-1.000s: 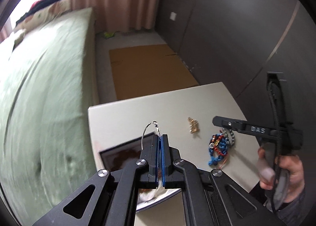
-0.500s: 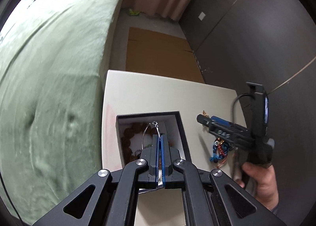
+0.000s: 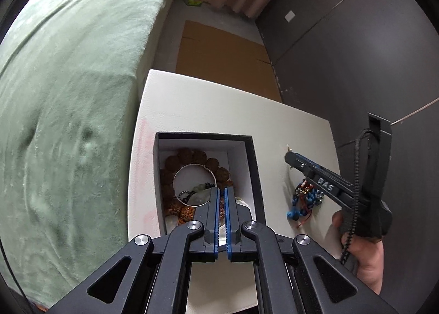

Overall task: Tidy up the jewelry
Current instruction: 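Carry the gold butterfly into the black box and open right gripper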

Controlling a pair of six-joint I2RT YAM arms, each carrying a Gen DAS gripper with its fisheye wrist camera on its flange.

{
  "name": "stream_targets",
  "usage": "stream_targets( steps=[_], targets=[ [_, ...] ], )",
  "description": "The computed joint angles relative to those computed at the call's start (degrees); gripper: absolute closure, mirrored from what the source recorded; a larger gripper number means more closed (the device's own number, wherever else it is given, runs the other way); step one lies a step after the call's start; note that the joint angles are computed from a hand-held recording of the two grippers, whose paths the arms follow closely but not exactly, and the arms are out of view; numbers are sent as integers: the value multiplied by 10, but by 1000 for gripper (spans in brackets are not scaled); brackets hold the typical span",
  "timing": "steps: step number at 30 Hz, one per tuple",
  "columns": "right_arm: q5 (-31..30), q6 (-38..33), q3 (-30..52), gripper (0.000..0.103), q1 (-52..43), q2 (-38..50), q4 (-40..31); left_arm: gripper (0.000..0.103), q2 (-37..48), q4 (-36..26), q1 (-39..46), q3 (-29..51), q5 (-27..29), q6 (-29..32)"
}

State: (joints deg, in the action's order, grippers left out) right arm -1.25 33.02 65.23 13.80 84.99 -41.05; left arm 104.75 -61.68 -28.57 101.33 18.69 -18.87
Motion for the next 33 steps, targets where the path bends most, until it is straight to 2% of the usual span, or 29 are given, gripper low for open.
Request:
stream_targets(
  steps=[3,7,8,13,22,24,26,28,33],
  targets=[
    [-26,10,-21,89,-2,-24,17,93,-11,4,6,-13,-2,-2],
    [-57,20,-38,89,-1,-69,33,45,-46,29,19,-49,-6,-13],
    [-67,24,-42,89,-3,-76,41,38,-55,36,20,-54,-11,-17],
    [-103,43,-50,89,16,-91,79,36,-87,49,39,-75,-20,-24],
    [-150,61,-12,88,85,-45,151,36,-143,71,63,-118,-37,-30],
    [-166,70,-9,82,93,-31,168,36,-158,86,65,-132,-37,-32],
    [-160,79,-14,47,97,-33,171,36,-170,97,62,-141,-40,-32],
    [-122,81,-18,46,107,-48,155,36,-178,102,54,-146,-50,-35],
    [-131,101,-61,45,66,-120,132,36,-191,120,25,-157,-79,-45]
  ],
)
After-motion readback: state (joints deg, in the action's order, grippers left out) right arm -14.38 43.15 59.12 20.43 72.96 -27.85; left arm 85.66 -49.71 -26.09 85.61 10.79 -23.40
